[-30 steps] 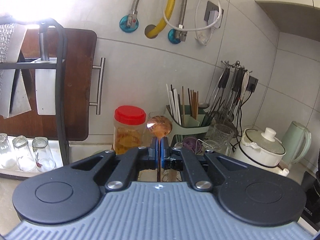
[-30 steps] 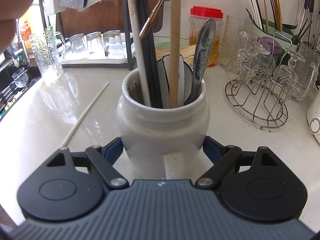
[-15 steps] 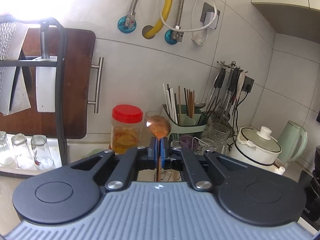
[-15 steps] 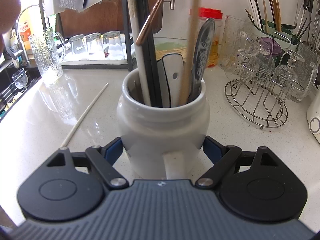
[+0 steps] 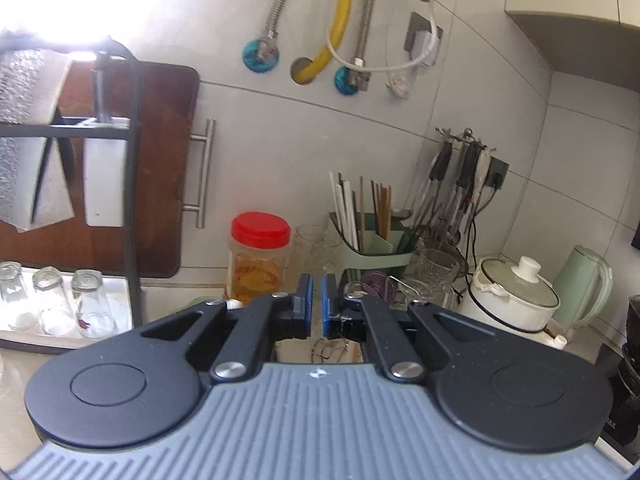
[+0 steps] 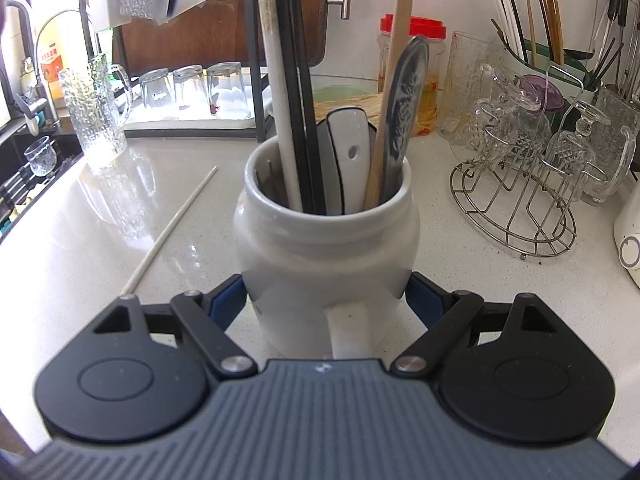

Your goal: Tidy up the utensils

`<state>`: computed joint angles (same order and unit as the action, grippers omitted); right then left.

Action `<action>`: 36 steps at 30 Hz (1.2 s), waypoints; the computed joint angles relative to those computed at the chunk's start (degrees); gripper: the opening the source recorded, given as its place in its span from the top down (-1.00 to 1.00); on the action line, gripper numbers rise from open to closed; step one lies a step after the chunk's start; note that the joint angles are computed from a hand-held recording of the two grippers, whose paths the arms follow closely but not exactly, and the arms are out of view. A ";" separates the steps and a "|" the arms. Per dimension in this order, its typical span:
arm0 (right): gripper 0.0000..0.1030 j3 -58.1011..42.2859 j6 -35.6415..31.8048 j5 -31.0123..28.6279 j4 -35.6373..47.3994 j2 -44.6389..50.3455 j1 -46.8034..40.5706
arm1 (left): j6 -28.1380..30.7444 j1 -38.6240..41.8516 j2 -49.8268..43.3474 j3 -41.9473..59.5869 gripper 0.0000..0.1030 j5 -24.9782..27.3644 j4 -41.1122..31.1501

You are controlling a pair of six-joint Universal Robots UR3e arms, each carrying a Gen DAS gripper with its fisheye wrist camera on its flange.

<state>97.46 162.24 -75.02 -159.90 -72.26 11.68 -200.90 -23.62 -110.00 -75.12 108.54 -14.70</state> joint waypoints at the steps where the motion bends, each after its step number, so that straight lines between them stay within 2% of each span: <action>1: -0.72 0.07 0.00 0.00 -0.13 0.01 0.01 | -0.36 0.18 0.92 -0.83 0.93 0.18 -0.12; 9: -0.72 0.33 -0.05 -0.03 -0.61 0.07 0.08 | -3.36 1.72 9.47 -8.82 0.93 1.48 -3.70; 14: -0.72 -0.59 0.36 -0.66 0.20 0.46 0.48 | -6.50 3.57 14.96 -14.98 0.90 0.19 -6.20; 16: -0.72 -1.08 0.47 -0.99 0.60 0.66 0.80 | -7.28 4.32 16.94 -17.61 0.83 -0.56 -6.73; 22: -0.72 -3.13 0.41 -1.30 2.24 1.66 2.11 | -5.57 9.08 22.89 -24.72 0.41 -9.29 -9.85; 25: -0.72 -3.47 0.13 -1.07 2.93 1.72 2.36 | -4.89 10.88 25.53 -28.35 0.19 -12.05 -10.56; 27: -0.74 -3.28 0.21 -0.72 3.03 1.52 2.24 | -4.74 12.27 27.00 -30.80 0.14 -14.55 -10.65; 31: -0.96 -2.52 1.35 2.52 4.11 -0.02 0.65 | -4.05 15.15 29.04 -34.65 0.04 -19.57 -10.29; 36: -0.96 -2.22 0.66 9.16 8.87 -4.89 -3.13 | -2.06 18.32 29.82 -38.30 0.00 -25.41 -8.08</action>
<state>95.24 162.90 -65.85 -151.03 -77.15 8.56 -202.96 -5.30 -80.18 -113.42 83.13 -22.78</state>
